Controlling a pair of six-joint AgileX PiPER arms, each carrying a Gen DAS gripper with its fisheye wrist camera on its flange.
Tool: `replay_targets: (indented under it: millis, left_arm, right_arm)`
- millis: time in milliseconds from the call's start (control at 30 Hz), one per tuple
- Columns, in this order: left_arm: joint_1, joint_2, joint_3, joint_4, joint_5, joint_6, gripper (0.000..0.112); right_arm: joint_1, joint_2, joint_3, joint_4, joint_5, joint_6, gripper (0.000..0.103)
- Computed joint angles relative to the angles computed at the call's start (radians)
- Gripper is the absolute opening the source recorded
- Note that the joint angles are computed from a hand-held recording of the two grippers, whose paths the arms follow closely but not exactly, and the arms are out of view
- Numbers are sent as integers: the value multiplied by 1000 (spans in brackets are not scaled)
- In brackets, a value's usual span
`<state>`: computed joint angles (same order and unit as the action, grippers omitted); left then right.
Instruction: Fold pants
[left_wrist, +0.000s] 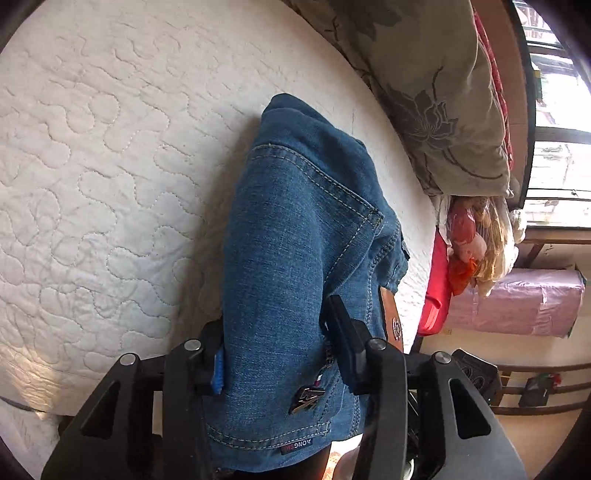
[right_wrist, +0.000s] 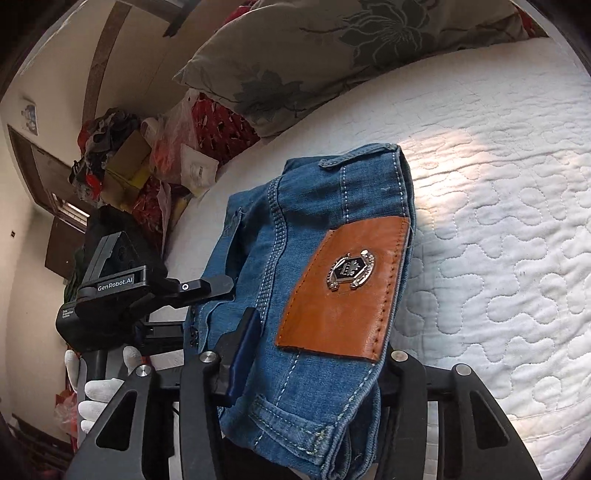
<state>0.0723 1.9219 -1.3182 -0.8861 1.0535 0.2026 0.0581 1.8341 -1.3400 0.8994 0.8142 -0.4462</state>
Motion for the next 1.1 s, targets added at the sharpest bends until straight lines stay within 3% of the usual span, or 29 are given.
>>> replay_targets:
  millis: [167,333,400,467,567,767,1100]
  left_arm:
    - [87,-166,53,58,-41,41,44]
    - [140,-189,201,180,-82,65,45]
    - [181,-144,274,140,-106,125,56]
    - [250,-142,314,23,-76,215,56]
    - [274,-165,297,13,-49,219,56]
    - [298,-219,230,26,-13,222,60]
    - [210,-97,68,142,-20,90,60]
  right_arm:
    - [74,-13,-63,29,31,-61,50]
    - [152,27,12,-9,23,-16,52]
    - [194,47,42,-107,-4,59,53]
    - [190,19,87,-75,-38,28,54]
    - [149,-12,82,-59,8,66,56]
    - [36,-98,121,6,-23,42,63]
    - [59,94,-42,32,-4,116,65]
